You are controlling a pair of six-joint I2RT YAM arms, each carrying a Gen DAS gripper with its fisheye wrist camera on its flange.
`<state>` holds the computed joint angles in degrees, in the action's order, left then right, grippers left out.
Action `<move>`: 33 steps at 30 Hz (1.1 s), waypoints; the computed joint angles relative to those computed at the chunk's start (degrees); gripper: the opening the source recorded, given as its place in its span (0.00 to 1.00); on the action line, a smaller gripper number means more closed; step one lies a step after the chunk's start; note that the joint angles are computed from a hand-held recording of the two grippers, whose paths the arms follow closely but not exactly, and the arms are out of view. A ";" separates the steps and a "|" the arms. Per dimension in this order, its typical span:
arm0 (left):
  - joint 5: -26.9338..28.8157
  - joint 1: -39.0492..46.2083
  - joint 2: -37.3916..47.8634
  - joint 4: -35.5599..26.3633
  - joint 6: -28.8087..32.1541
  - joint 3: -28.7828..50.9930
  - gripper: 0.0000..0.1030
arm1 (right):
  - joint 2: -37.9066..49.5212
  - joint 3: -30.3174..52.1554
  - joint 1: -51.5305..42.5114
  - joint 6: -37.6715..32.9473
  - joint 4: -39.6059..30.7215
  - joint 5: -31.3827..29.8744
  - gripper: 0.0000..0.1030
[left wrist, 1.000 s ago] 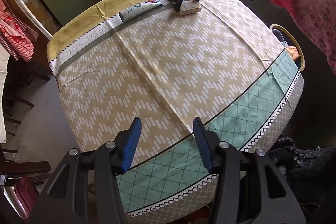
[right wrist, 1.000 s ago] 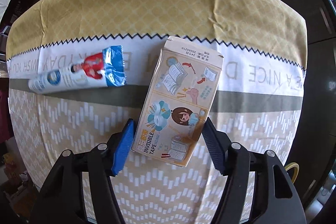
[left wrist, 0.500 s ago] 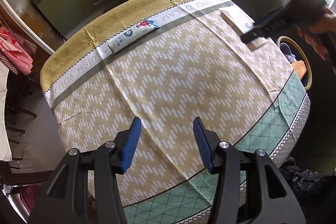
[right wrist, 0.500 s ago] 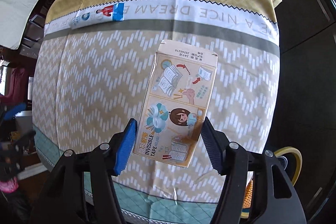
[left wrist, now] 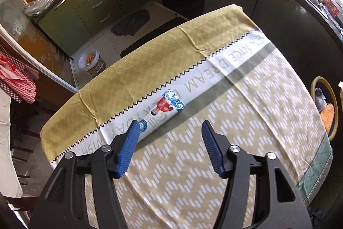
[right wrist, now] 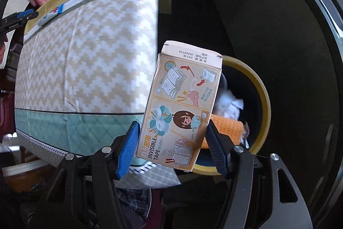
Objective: Collect trash
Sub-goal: 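Drop the tape box into the bin with the right gripper while the left grasps the toothpaste tube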
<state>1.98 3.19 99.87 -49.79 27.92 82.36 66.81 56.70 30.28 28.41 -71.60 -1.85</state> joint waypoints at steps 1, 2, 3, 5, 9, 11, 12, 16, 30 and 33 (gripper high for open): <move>-0.51 0.04 2.14 0.42 0.02 1.10 0.56 | -2.77 -2.45 -3.88 -2.22 -0.54 -0.75 0.60; -1.01 0.14 4.22 0.76 0.40 2.19 0.56 | -4.75 -4.55 -7.40 -4.31 -0.64 -1.43 0.60; -1.85 0.33 5.90 1.18 0.90 2.93 0.56 | -6.15 -6.16 -10.21 -6.17 -0.63 -2.12 0.60; -3.26 0.64 8.79 1.74 2.02 4.19 0.57 | -7.92 -8.53 -14.56 -9.27 -0.39 -3.54 0.60; -3.74 1.43 12.91 1.20 3.92 6.74 0.62 | -9.13 -11.01 -17.67 -12.20 0.40 -5.16 0.60; -3.31 1.65 14.05 0.63 4.73 7.38 0.62 | -8.79 -11.55 -17.63 -12.30 0.84 -5.53 0.60; -3.23 1.63 14.54 0.11 5.28 7.56 0.62 | -8.82 -12.00 -18.19 -12.67 0.99 -5.67 0.60; -3.79 1.39 15.65 -0.82 6.25 7.26 0.48 | -6.51 -13.32 -17.59 -11.42 3.76 -5.84 0.60; 3.63 0.80 0.28 0.43 8.19 -7.29 0.20 | -10.56 -13.44 -21.42 -13.21 2.49 -6.60 0.72; 4.08 -0.93 -5.04 -0.63 8.39 -10.48 0.20 | -13.63 -13.20 -22.30 -13.63 0.75 -7.46 0.72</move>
